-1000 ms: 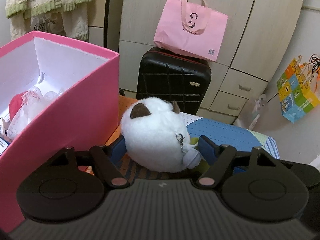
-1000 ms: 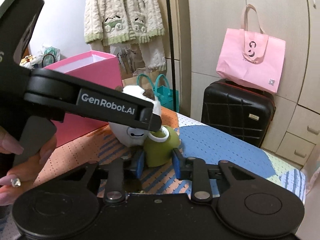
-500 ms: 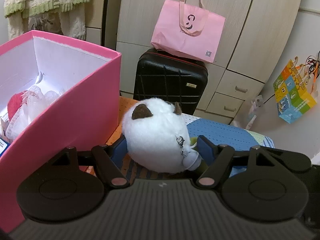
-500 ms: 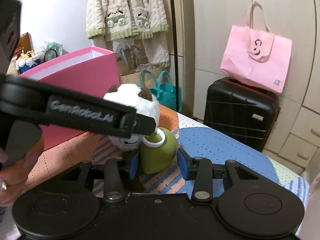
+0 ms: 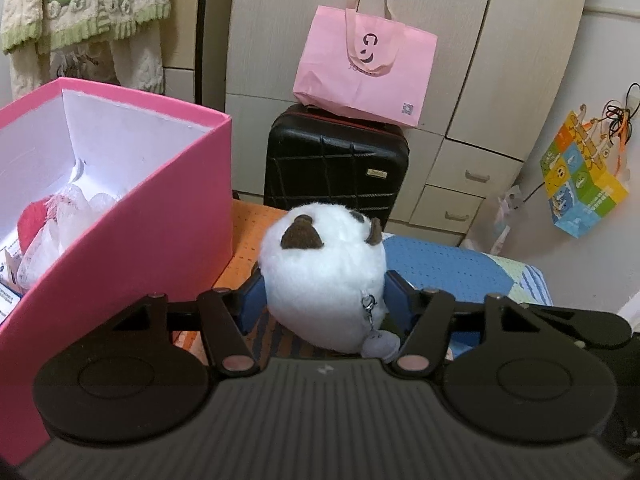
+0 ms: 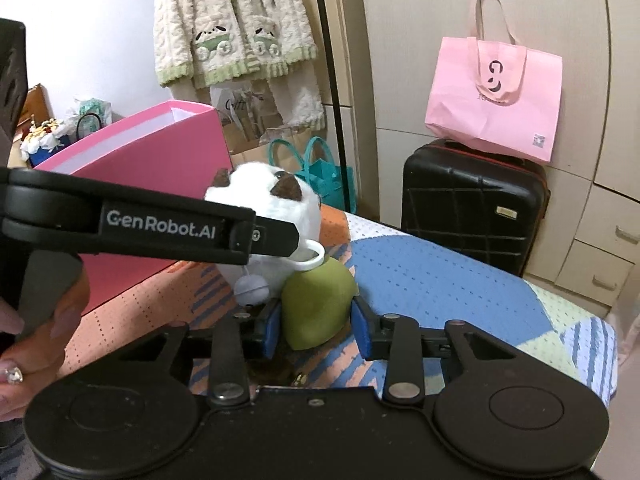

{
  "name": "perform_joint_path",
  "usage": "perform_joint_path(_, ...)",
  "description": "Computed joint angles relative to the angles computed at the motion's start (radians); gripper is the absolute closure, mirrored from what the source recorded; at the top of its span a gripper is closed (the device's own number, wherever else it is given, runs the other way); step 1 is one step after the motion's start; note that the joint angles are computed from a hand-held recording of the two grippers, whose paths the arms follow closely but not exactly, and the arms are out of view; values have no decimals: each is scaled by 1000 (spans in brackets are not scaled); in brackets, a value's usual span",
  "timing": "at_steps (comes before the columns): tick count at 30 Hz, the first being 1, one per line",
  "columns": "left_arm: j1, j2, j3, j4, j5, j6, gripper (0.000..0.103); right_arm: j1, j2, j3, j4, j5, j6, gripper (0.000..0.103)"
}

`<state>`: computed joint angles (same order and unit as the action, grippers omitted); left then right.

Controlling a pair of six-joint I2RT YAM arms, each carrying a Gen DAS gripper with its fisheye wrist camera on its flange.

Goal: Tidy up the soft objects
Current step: 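Grasp the green toy with the right tool while the left tool grasps the white plush cat, then lift and carry the plush cat and green toy over the pink box with both tools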

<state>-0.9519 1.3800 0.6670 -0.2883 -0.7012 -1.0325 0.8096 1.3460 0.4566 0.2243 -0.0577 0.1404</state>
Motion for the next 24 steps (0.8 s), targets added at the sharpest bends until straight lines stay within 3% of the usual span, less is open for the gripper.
perform_joint_path(8, 9, -89, -56, 41, 122, 42, 42, 64, -140, -42, -113, 84, 36, 62)
perform_joint_path(18, 55, -7, -41, 93, 199, 91, 26, 83, -251, -87, -207, 152, 100, 62)
perform_joint_path(22, 37, 66, -15, 91, 141, 71, 27, 88, -260, -105, -191, 162, 111, 62)
perform_joint_path(23, 32, 74, -11, 88, 130, 75, 30, 96, -262, -108, -189, 174, 114, 62)
perform_joint_path(24, 26, 78, -8, 84, 128, 89, 40, 104, -267, -111, -189, 186, 117, 62)
